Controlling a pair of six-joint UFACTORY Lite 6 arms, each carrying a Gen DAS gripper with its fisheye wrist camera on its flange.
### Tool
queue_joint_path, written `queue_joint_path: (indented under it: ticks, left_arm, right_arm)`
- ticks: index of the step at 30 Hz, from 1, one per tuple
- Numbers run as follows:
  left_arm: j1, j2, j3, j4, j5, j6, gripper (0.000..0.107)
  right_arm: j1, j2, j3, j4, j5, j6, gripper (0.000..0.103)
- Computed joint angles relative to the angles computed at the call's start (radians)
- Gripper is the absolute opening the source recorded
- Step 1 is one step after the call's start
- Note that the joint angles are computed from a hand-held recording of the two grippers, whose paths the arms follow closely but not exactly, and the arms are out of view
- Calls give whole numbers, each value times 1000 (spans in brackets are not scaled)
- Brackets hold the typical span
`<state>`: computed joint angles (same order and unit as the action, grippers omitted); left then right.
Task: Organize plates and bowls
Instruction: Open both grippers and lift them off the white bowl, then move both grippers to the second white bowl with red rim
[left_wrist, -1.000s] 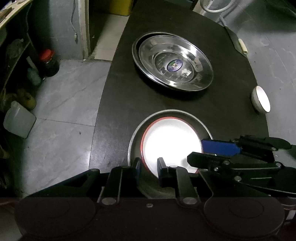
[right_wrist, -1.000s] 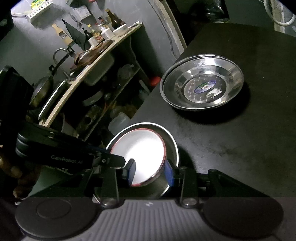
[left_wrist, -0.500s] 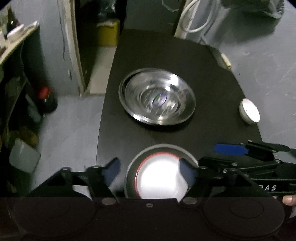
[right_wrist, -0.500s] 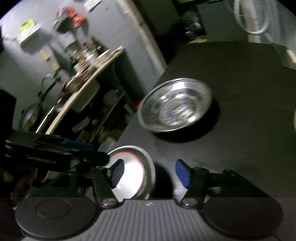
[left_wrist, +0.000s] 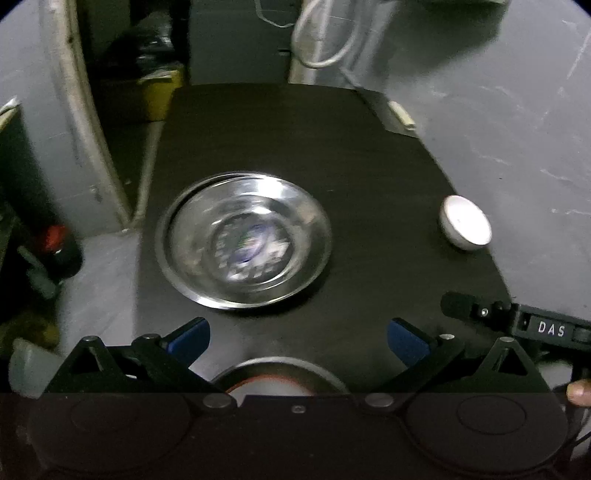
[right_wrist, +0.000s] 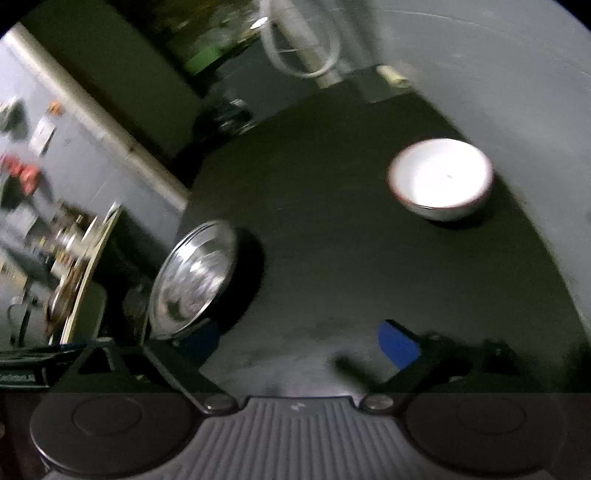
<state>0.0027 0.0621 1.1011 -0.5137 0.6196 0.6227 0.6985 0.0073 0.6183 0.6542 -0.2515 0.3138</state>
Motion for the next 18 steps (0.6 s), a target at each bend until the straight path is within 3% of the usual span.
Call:
queue_joint_path:
  ticks: [4,10,14,18]
  left_arm:
    - [-63,79,60,-48,-6,17,102]
    - [-193,299,270,112,-20,-175,102]
    - [-243,468,459,122,1,-212,102]
    - [-289,647,688,94,20,-196,102]
  right_arm:
    - [-7,-20,-71,84,-69,-18,103]
    - [28,-14,-105,396,-181,-204,103]
    - [33,69,-36,634,-260,-413,103]
    - [-7,100,-11,633,-262,-423,103]
